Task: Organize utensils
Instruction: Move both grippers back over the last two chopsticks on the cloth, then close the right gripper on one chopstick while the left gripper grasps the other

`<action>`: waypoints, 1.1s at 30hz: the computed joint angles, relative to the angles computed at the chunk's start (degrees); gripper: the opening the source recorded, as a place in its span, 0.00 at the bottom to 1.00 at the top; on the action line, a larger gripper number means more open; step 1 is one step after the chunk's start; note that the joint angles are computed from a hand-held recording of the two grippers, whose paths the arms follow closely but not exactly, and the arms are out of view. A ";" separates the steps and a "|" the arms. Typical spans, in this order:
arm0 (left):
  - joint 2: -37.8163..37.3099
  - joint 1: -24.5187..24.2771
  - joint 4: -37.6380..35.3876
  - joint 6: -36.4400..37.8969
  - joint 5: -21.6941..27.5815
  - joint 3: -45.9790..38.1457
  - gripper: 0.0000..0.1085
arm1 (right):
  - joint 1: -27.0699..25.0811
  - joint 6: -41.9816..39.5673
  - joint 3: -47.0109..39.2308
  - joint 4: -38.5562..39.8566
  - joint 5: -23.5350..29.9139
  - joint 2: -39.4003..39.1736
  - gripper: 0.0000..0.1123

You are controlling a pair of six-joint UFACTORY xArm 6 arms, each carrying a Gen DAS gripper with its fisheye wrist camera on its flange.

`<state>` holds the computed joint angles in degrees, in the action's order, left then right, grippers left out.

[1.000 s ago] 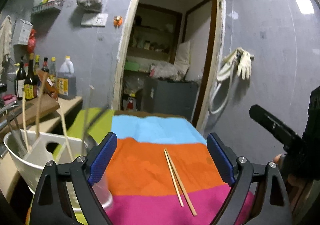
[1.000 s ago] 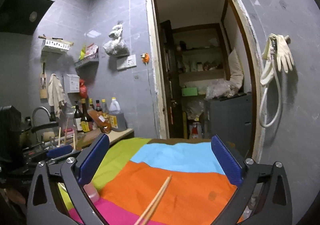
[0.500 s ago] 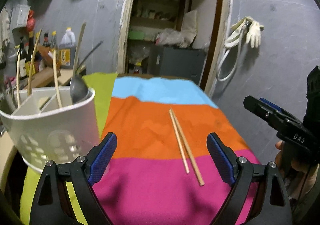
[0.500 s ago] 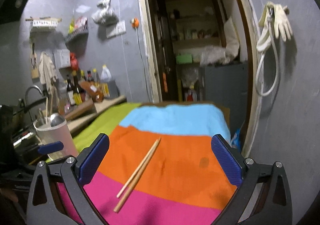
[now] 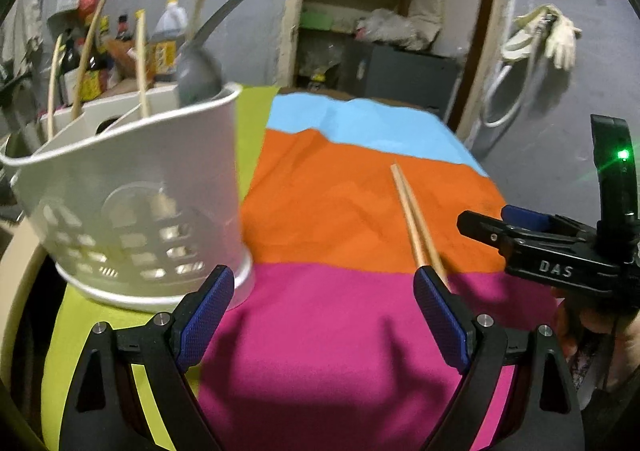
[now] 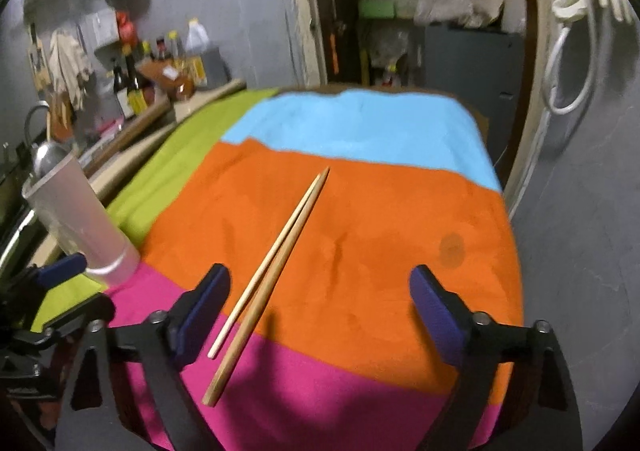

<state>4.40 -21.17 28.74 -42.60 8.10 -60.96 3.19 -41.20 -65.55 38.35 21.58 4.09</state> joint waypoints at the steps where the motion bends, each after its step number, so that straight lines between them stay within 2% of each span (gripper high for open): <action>1: 0.05 0.07 -2.01 1.36 0.20 0.20 0.81 | 0.03 1.26 -0.69 -1.65 0.83 0.71 0.71; 8: 0.26 0.39 -11.18 7.28 2.42 0.17 0.81 | 0.87 10.26 -3.67 -15.06 4.25 4.11 0.56; 12: 0.01 0.28 -13.57 9.74 2.73 0.34 0.81 | 1.00 12.28 -4.54 -18.87 4.41 4.98 0.54; 14: -0.19 0.03 -15.83 11.96 2.79 0.48 0.81 | 0.91 12.72 -5.34 -20.28 4.74 5.61 0.48; 18: 0.47 -0.45 -17.03 13.49 3.07 -0.43 0.81 | 0.21 12.99 -9.78 -18.92 7.69 8.78 0.42; 21: 0.78 -0.68 -16.11 13.19 3.64 -0.90 0.81 | -0.54 13.37 -13.66 -17.43 10.08 11.18 0.29; 23: 1.02 -0.90 -16.47 13.58 3.83 -1.22 0.81 | -0.92 12.69 -14.62 -16.41 10.83 11.62 0.16; 25: 1.67 -1.24 -18.27 15.12 3.78 -1.91 0.80 | -1.59 11.58 -14.56 -14.94 11.18 11.37 0.10; 28: 2.74 -2.19 -22.91 19.72 4.21 -3.41 0.80 | -2.43 10.15 -13.33 -13.41 11.22 10.36 0.10; 33: 5.20 -4.01 -25.51 24.41 5.84 -6.86 0.80 | -3.99 8.36 -11.63 -12.63 11.14 8.88 0.10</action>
